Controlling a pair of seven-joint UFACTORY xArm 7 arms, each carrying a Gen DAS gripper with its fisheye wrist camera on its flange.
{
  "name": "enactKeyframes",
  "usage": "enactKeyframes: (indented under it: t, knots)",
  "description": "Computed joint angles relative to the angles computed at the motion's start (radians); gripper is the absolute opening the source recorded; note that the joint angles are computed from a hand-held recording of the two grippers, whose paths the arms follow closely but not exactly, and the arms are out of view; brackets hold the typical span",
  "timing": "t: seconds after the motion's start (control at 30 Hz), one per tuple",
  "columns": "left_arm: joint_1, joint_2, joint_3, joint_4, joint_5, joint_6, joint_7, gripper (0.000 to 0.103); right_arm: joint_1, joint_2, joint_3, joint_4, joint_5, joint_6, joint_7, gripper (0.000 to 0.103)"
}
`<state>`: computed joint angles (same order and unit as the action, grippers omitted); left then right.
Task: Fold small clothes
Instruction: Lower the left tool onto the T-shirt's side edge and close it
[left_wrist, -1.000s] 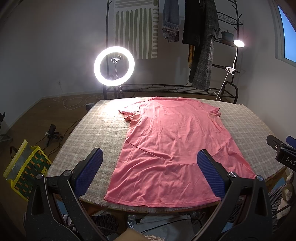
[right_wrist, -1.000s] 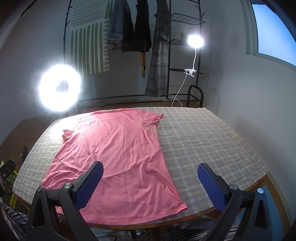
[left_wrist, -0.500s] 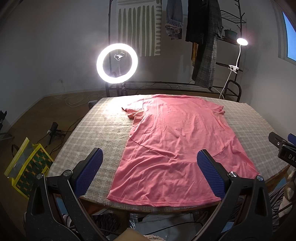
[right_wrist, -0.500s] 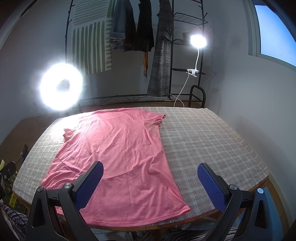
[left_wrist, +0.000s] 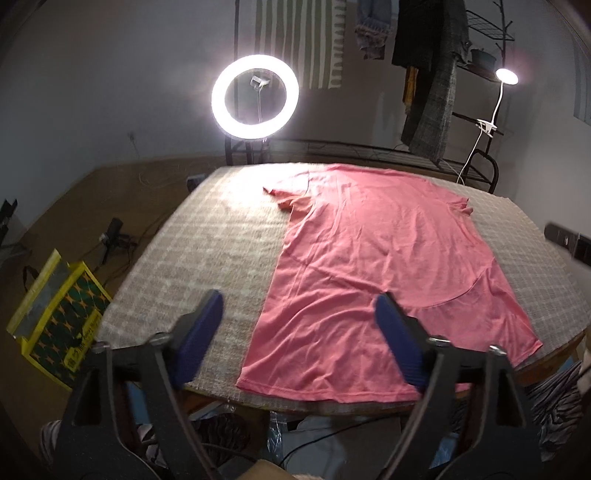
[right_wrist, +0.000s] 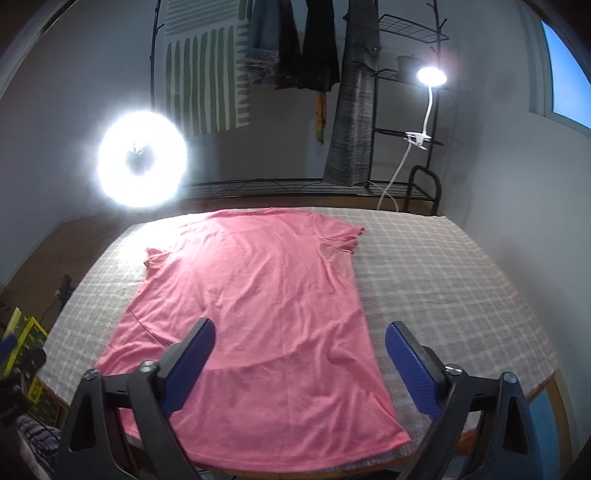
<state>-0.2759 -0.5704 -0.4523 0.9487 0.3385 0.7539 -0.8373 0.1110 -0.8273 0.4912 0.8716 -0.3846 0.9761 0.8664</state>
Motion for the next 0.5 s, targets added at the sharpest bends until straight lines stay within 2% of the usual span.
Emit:
enactKeyframes:
  t: [0.2, 0.27, 0.33, 0.43, 0.5]
  knots:
    - [-0.032, -0.009, 0.082, -0.085, -0.093, -0.033, 0.027, 0.048, 0.036, 0.148, -0.076, 0.059, 0.036, -0.135, -0.086, 0.088]
    - [-0.039, -0.010, 0.106, -0.119, -0.129, -0.043, 0.032, 0.039, 0.037, 0.204, -0.081, 0.097, 0.035, -0.159, -0.107, 0.081]
    - [-0.045, -0.003, 0.125, -0.143, -0.162, -0.050, 0.041, 0.033, 0.030, 0.272, -0.074, 0.151, 0.009, -0.168, -0.130, 0.076]
    - [-0.049, 0.010, 0.135, -0.175, -0.191, -0.065, 0.045, 0.031, 0.033, 0.380, -0.063, 0.237, -0.028, -0.166, -0.145, 0.067]
    - [-0.057, 0.019, 0.145, -0.198, -0.212, -0.080, 0.048, 0.029, 0.061, 0.460, -0.083, 0.297, -0.021, -0.172, -0.160, 0.066]
